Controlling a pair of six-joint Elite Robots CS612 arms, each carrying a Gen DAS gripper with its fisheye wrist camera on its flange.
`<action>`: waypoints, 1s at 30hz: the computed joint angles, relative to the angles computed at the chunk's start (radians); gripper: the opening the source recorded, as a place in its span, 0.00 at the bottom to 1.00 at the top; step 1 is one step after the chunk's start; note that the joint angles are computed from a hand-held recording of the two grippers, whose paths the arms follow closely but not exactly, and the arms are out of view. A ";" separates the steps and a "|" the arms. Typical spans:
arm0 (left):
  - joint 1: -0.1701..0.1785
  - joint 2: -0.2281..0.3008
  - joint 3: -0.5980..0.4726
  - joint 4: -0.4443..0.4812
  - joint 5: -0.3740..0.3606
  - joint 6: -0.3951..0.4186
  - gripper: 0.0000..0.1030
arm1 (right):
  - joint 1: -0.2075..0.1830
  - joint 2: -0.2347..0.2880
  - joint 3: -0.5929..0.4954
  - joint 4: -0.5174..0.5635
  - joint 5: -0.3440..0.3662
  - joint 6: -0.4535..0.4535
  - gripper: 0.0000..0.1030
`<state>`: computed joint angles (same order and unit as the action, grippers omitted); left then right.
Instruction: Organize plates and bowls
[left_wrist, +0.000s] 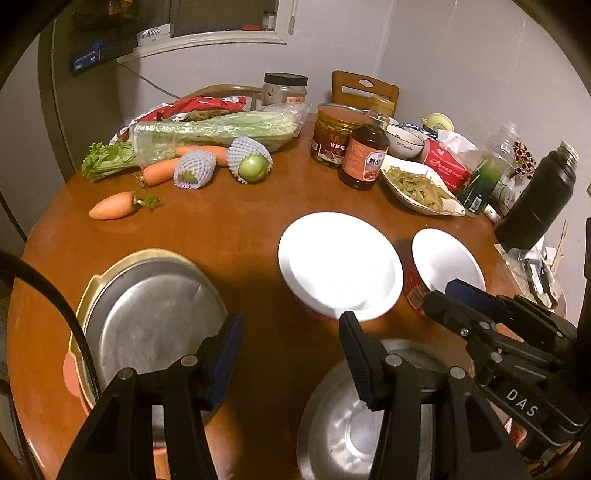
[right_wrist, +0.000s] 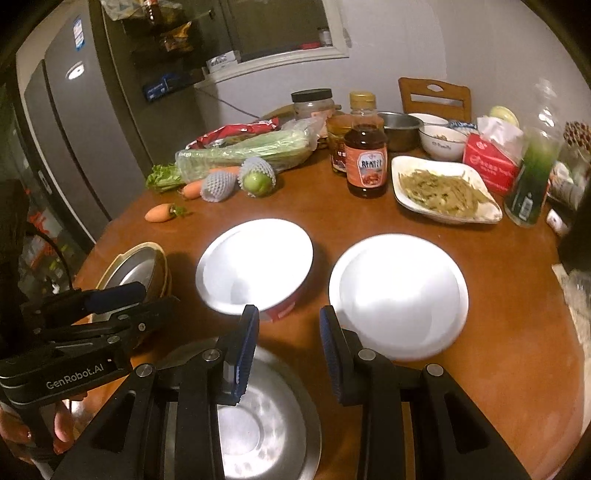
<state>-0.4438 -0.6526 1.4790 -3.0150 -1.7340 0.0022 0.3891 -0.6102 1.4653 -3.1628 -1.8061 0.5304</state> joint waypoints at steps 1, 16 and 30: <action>0.000 0.003 -0.009 0.008 -0.002 -0.002 0.52 | -0.003 0.003 -0.007 0.005 0.002 -0.003 0.34; -0.007 0.060 -0.135 0.144 0.001 -0.001 0.52 | -0.036 0.052 -0.111 0.096 0.026 -0.075 0.34; -0.009 0.085 -0.178 0.219 -0.027 0.010 0.51 | -0.050 0.084 -0.161 0.153 0.060 -0.106 0.17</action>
<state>-0.4528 -0.5676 1.3006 -2.7965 -1.7609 0.0127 0.3388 -0.5266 1.3045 -3.0099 -1.7463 0.4247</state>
